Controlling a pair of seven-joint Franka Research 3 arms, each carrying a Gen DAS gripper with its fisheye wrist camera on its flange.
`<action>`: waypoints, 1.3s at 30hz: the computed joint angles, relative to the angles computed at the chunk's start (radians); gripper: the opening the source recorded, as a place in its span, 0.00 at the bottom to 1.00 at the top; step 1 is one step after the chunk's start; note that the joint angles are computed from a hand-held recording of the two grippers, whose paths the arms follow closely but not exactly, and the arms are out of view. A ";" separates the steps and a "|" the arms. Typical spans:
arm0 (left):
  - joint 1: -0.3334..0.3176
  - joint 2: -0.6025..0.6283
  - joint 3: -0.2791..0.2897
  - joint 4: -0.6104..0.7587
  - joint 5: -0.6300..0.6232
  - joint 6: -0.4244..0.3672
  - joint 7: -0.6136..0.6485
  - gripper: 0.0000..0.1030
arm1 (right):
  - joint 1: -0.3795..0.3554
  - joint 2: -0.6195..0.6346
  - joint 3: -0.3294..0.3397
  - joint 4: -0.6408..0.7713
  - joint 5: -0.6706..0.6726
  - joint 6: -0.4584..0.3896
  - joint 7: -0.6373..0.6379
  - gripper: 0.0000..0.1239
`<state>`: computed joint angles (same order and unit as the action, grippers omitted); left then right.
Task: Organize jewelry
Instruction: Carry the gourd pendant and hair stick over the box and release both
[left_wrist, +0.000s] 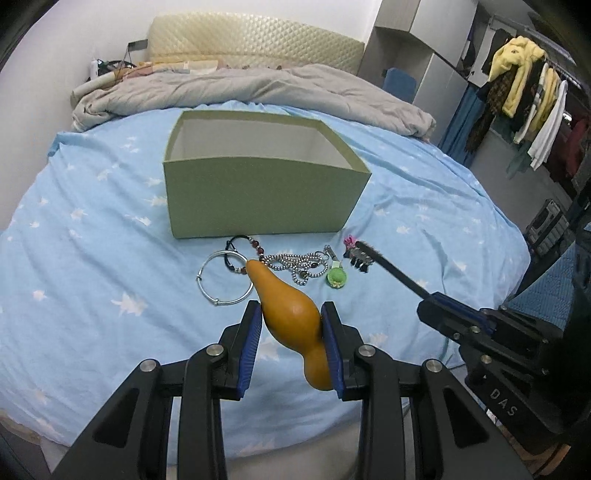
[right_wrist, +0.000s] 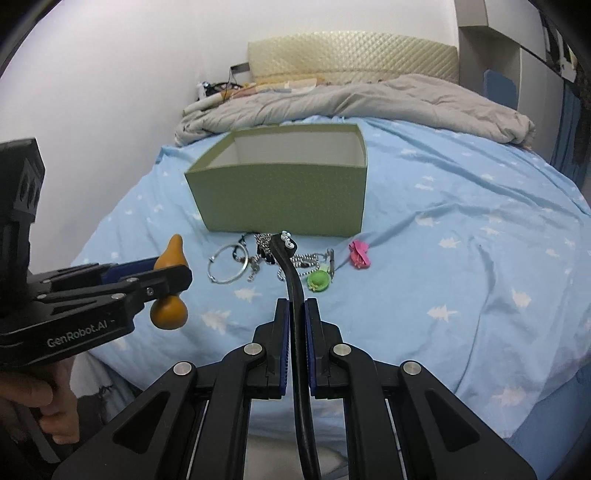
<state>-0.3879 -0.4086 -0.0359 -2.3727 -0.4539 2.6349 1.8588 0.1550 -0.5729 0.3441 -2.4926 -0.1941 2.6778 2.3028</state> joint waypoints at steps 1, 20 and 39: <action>0.000 -0.007 0.003 -0.001 -0.001 0.000 0.005 0.32 | -0.005 -0.005 0.007 0.002 -0.006 -0.001 0.008 0.05; 0.041 0.112 -0.001 0.211 -0.002 -0.039 0.068 0.32 | -0.151 0.057 0.074 0.172 -0.177 0.082 0.116 0.05; 0.237 0.650 -0.161 0.935 0.179 -0.415 -0.115 0.32 | 0.030 0.476 -0.191 0.588 -0.034 -0.049 -0.180 0.05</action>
<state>-0.1512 0.2412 -0.1968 -1.4375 -0.2752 2.2201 1.7442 0.1850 -0.0973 0.1526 -1.9048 -0.2279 2.6289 2.1224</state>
